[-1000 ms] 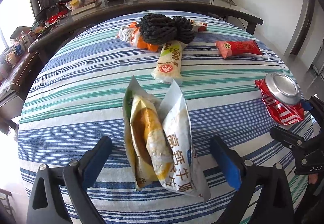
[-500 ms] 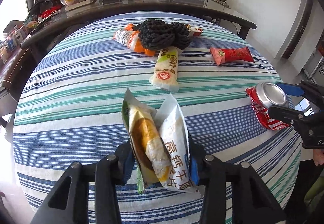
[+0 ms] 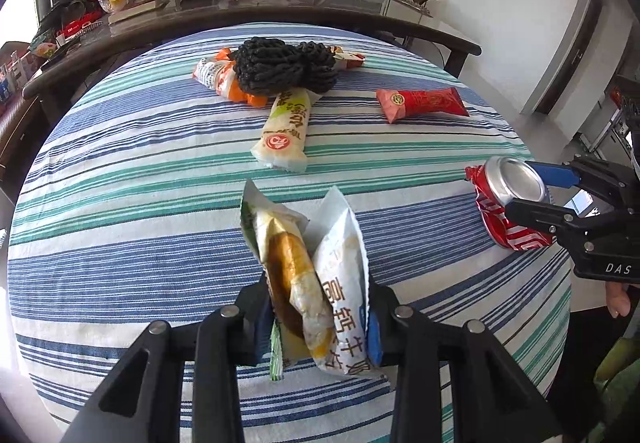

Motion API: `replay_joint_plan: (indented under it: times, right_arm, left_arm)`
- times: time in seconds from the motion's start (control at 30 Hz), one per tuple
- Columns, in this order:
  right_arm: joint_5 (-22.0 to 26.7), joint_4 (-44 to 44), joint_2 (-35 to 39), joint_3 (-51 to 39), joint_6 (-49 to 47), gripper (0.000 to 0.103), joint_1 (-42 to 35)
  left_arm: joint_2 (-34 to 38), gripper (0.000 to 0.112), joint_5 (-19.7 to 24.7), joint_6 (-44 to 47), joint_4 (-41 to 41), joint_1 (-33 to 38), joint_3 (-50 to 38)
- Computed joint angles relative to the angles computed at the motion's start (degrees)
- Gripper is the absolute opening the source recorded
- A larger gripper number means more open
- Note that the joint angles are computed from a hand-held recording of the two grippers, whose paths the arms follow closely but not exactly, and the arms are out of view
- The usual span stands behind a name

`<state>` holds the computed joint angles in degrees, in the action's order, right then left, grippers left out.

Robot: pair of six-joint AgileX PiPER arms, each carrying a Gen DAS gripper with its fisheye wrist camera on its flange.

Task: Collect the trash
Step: 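Carry both items over the blue wastebasket and open both grippers to drop them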

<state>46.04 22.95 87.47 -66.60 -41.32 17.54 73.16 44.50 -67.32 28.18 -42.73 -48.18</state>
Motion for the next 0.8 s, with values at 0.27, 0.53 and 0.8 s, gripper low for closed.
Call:
replay_joint_plan:
  times: [0.27, 0.53, 0.8]
  right_arm:
    - [-0.25, 5.80, -0.79, 1.02, -3.96, 0.063, -3.77]
    - [8.35, 13.71, -4.30, -2.49, -11.16, 0.063, -21.63]
    - [12.85, 14.04, 1.83, -8.79, -17.78, 0.063, -44.76]
  left_arm:
    - [1.39, 0.036, 0.00, -0.74, 0.42, -1.75, -1.73]
    - [12.21, 0.036, 2.50, -0.21, 1.76, -12.04, -17.37]
    - [35.15, 0.036, 3.92, 12.34, -7.70, -15.71, -50.39]
